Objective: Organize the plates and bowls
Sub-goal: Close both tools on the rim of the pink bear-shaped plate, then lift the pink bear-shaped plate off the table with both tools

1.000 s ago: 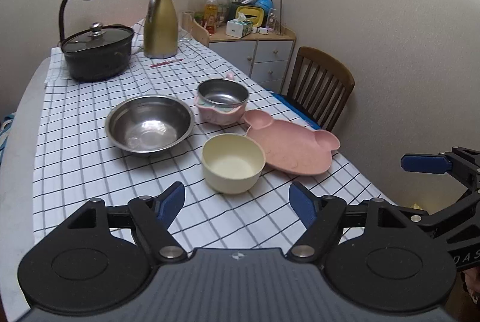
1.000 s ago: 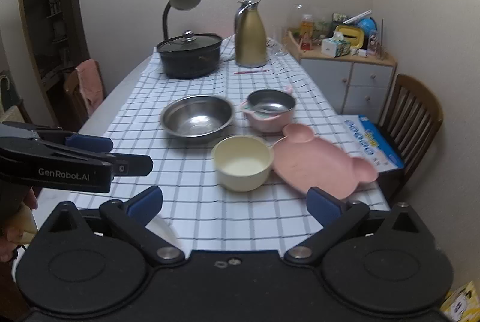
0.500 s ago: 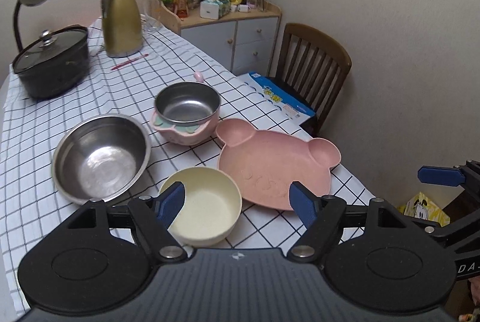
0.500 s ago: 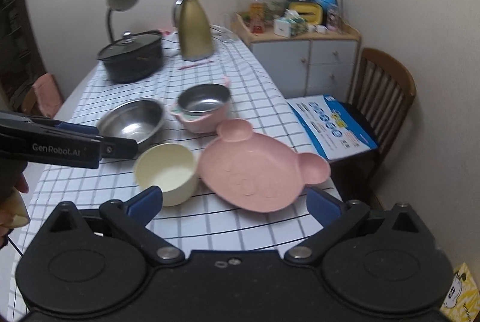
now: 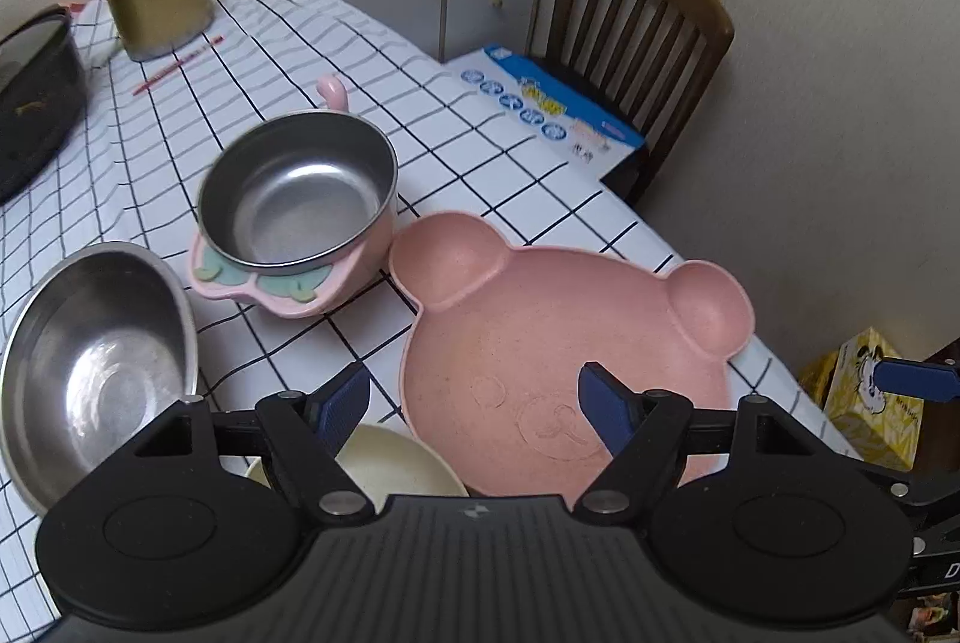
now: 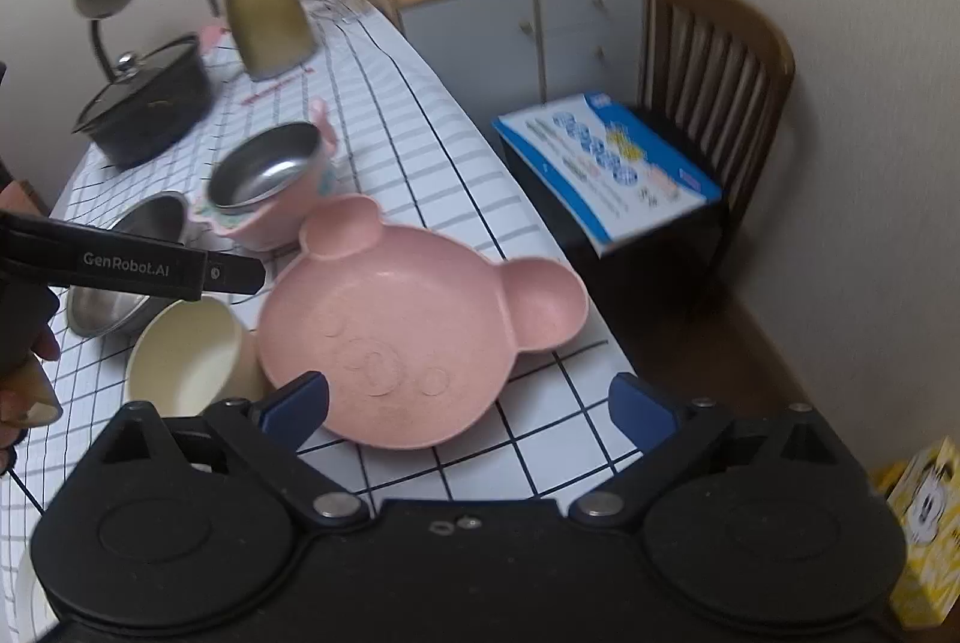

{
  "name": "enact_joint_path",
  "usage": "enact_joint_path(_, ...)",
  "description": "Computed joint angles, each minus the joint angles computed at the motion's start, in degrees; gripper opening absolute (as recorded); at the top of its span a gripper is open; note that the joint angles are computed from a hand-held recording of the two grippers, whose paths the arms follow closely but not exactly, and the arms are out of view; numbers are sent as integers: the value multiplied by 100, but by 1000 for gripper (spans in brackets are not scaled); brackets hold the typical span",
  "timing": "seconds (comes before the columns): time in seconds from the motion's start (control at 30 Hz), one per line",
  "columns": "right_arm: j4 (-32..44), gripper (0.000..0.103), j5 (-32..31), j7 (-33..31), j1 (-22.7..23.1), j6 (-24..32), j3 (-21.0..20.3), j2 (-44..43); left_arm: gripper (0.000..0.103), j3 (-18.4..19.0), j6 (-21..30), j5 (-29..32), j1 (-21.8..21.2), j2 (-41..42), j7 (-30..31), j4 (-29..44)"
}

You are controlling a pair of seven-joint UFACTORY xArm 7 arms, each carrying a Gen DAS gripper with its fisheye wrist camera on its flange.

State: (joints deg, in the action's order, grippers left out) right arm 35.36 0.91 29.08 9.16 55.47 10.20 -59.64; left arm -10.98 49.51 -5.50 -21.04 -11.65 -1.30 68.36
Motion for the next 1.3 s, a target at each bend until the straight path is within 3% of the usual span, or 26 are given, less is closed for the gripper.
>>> enact_joint_path(0.23, -191, 95, 198, 160, -137, -272, -269, 516, 76, -56, -4, 314, -11, 734, -260, 421)
enact_joint_path(0.43, -283, 81, 401, 143, -109, -456, -479, 821, 75, -19, -3, 510, -35, 1054, -428, 561)
enact_joint_path(0.5, -285, 76, 496, 154, -91, -450, -535, 900, 62, 7, 58, 454, -29, 1148, -419, 629)
enact_joint_path(0.63, -318, 69, 643, 184, -75, -514, -585, 1009, 55, 29, 48, 430, -28, 1231, -402, 655)
enact_joint_path(0.77, -363, 51, 722, 207, -62, -547, -588, 1040, 39, 35, 138, 474, -35, 1305, -412, 702)
enact_joint_path(1.1, -387, 27, 853, 234, -9, -673, -631, 1097, 17, 87, 174, 450, 30, 1329, -378, 701)
enact_joint_path(1.3, -388, 14, 799, 292, -33, -711, -554, 1113, 16, 79, 80, 481, 38, 1281, -119, 599)
